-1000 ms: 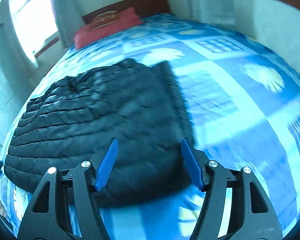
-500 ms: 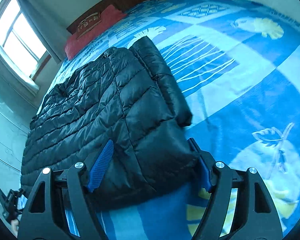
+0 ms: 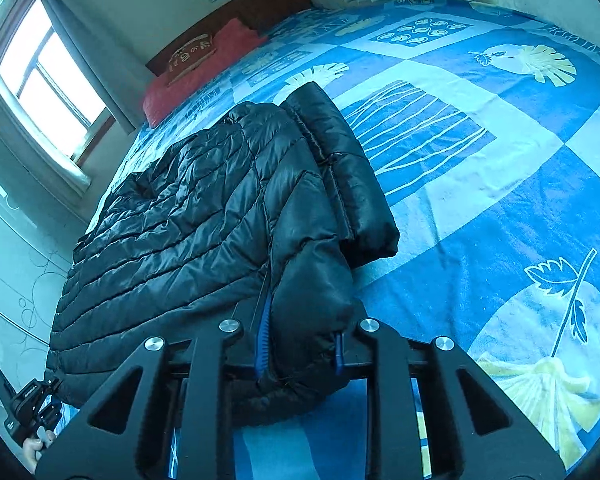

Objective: Fold large clothes

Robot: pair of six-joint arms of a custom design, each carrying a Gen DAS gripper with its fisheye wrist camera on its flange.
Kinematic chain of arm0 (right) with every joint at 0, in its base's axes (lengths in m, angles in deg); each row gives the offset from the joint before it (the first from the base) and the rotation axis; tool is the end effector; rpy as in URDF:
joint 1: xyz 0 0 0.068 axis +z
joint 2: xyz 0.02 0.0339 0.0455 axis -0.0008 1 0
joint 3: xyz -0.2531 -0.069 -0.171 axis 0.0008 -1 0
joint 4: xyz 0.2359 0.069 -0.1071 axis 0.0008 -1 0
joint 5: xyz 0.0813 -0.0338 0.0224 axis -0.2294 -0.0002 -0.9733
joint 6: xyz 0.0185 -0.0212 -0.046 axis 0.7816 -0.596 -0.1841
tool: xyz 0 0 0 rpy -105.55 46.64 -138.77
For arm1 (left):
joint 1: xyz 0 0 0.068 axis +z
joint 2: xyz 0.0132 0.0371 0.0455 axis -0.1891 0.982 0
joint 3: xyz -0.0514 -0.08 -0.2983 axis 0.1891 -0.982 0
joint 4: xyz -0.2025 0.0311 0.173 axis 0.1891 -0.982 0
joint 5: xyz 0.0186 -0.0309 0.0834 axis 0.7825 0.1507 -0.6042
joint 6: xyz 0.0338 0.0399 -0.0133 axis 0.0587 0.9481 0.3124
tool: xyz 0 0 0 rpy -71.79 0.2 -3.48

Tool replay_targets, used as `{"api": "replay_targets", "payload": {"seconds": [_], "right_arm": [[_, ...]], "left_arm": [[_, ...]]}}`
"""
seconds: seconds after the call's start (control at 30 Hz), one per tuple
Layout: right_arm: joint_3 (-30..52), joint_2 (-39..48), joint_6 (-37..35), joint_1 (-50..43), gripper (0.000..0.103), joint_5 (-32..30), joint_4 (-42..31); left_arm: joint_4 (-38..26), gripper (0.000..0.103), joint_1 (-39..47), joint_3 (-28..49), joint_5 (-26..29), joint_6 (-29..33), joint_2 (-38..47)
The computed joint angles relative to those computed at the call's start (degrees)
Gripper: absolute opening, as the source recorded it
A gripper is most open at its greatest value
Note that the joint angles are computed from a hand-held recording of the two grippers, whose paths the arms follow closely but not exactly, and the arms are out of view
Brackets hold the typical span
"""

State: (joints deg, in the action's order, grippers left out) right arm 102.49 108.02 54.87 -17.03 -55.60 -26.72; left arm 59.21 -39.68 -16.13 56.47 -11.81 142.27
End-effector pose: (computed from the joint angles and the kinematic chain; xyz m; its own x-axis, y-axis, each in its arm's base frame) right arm 0.2287 -0.0577 0.2010 -0.6183 0.5364 -0.5745 0.2946 0.8358 0.4634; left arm 0.1851 -0.0943 0.2208 -0.6815 -0.4988 -0.5355 -0.2651 0.8503 -0.4547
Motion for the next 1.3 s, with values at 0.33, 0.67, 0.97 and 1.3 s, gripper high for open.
{"api": "replay_targets", "payload": {"seconds": [0.33,0.67,0.97,1.3], "right_arm": [[-0.75,-4.42,-1.03,-0.89,0.018,-0.75,-3.61],[-3.08,-12.17,-5.79,-5.12,0.018,-4.81,-10.86],[-5.69,-22.55,-14.33,-13.32,0.018,-11.08,-23.18],[-5.45,-29.86,-28.84,-27.08,0.018,-19.40,-39.51]], "left_arm": [[-4.06,0.024,-1.33,0.58,-1.20,0.49,-3.41],[-10.99,0.023,-3.70,-0.18,-2.39,-1.40,-10.20],[-20.25,0.023,-9.44,-1.30,-5.73,-5.68,-19.17],[-29.90,0.023,-20.00,-0.38,-12.43,-13.43,-25.19]]}}
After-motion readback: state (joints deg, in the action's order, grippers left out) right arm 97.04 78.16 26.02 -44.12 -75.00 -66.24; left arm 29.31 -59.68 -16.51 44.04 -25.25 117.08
